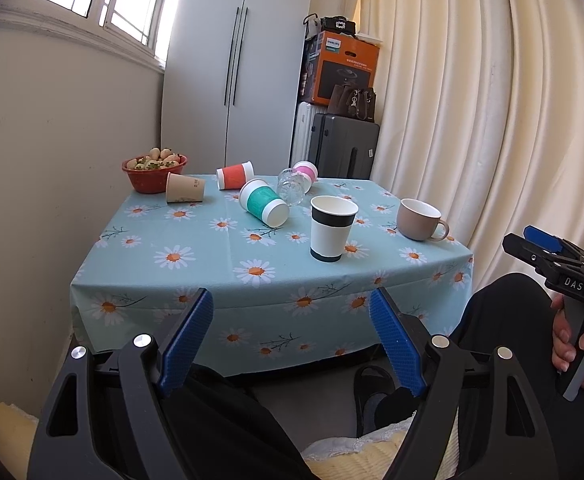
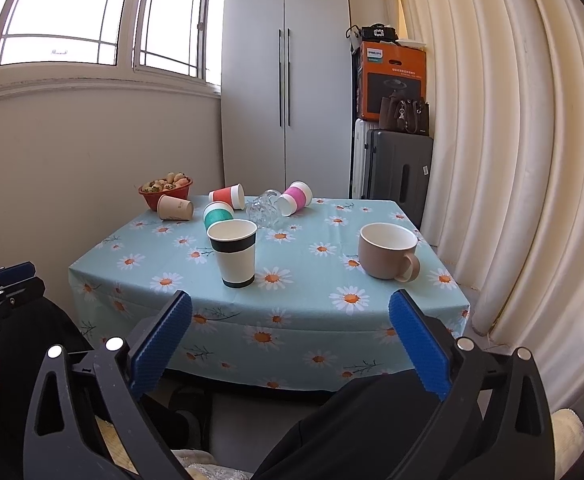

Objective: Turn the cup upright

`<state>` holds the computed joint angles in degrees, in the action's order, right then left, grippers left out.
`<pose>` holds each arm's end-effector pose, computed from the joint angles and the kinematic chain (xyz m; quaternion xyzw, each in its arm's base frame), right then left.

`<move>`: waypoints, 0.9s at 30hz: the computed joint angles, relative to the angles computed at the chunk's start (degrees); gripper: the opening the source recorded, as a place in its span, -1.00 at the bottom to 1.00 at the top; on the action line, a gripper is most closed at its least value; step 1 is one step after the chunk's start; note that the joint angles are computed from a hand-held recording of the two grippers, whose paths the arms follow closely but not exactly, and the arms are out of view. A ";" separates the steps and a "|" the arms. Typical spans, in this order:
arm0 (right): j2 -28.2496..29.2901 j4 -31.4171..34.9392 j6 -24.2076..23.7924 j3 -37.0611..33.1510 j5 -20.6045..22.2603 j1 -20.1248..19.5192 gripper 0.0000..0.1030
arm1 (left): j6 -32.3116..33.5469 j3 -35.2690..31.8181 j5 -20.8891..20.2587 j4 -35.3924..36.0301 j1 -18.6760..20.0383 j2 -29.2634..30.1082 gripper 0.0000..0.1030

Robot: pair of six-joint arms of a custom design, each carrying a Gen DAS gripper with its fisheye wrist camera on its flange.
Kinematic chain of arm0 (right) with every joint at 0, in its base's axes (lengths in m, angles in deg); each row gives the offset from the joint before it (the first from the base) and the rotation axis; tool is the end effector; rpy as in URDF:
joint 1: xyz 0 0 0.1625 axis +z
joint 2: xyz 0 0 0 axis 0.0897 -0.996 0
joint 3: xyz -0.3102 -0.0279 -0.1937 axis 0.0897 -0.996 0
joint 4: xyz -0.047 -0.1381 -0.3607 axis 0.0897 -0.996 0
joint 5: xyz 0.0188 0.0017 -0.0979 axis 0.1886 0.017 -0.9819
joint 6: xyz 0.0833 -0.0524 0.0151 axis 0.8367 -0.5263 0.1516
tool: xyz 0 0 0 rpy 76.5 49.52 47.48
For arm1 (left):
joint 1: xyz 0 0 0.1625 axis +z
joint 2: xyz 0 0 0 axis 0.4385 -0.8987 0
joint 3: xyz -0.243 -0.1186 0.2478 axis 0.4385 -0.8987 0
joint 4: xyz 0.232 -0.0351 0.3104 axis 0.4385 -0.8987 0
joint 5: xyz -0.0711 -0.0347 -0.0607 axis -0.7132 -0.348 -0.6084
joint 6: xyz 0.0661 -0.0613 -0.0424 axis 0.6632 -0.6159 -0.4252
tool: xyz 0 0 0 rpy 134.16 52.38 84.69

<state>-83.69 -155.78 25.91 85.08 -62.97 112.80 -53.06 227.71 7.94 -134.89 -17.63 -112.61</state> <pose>0.2703 -0.3188 0.1157 0.3393 -0.8074 0.4327 0.2137 -0.0789 -0.2380 0.2904 0.1928 0.8125 -0.4785 0.2717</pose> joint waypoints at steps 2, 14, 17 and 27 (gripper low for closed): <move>0.02 -0.02 -0.05 -0.02 -0.02 0.00 0.90 | -0.34 -0.08 -0.02 0.42 -0.15 -0.08 0.53; -0.19 0.10 -0.17 0.11 0.09 -0.26 0.90 | 0.33 0.18 -0.06 -0.77 0.26 0.28 0.53; -0.17 -0.20 -0.29 0.18 0.08 -0.27 0.90 | 0.14 0.20 -0.02 -0.73 0.20 0.30 0.53; -0.27 -0.28 -0.50 0.37 0.20 -0.42 0.90 | -0.02 0.21 0.06 -0.50 0.24 0.02 0.53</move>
<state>-83.96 -156.06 25.41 85.45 -62.77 112.38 -53.08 227.92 8.00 -135.38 -17.39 -112.59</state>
